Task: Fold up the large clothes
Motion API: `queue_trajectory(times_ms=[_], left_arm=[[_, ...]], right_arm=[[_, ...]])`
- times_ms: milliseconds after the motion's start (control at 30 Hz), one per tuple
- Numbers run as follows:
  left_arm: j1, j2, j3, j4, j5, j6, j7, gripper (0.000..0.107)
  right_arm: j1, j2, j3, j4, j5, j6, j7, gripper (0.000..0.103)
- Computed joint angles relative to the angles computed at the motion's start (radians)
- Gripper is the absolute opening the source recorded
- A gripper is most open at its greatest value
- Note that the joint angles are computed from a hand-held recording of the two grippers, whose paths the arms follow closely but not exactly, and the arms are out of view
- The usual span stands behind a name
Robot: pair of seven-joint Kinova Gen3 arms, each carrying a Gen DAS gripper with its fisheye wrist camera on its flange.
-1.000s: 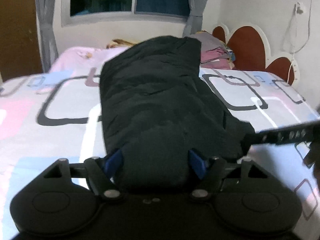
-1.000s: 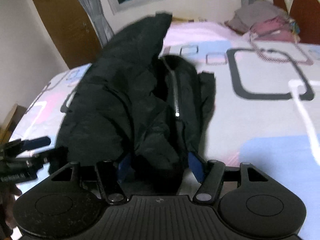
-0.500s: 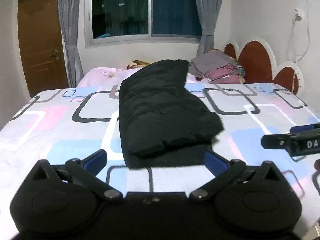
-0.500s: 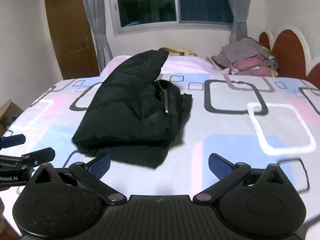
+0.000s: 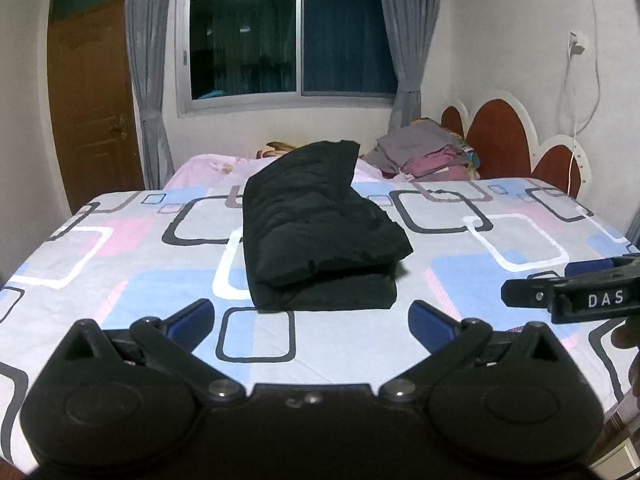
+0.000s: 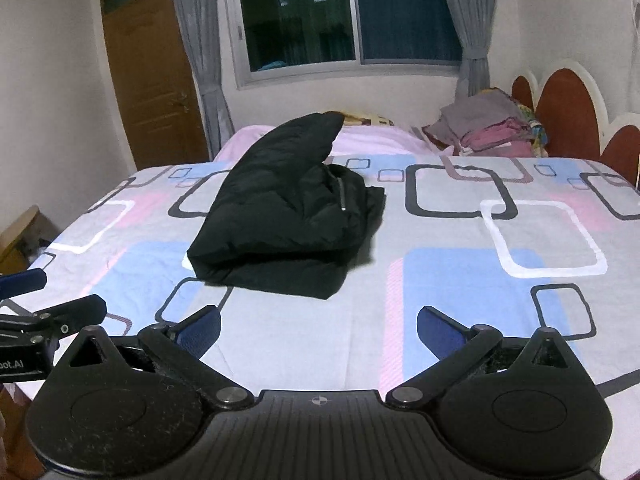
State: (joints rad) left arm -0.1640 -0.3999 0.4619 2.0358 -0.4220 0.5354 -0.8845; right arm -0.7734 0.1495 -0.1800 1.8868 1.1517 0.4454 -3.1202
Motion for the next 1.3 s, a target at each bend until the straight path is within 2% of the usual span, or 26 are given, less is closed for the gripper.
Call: queue_trajectory(times_ms=[633,1300], left_arm=[[-0.015,-0.041,-0.006,0.021,0.062,-0.049,-0.071,0.103],[-0.064,-0.044,0.023,0.016,0.087,-0.065,-0.098,0.103]], right_arm=[[0.022,-0.046,-0.047,0.019,0.026,0.040,-0.034,0.103],[0.052,-0.060,-0.043,0.033,0.011,0.002,0.003,0.103]])
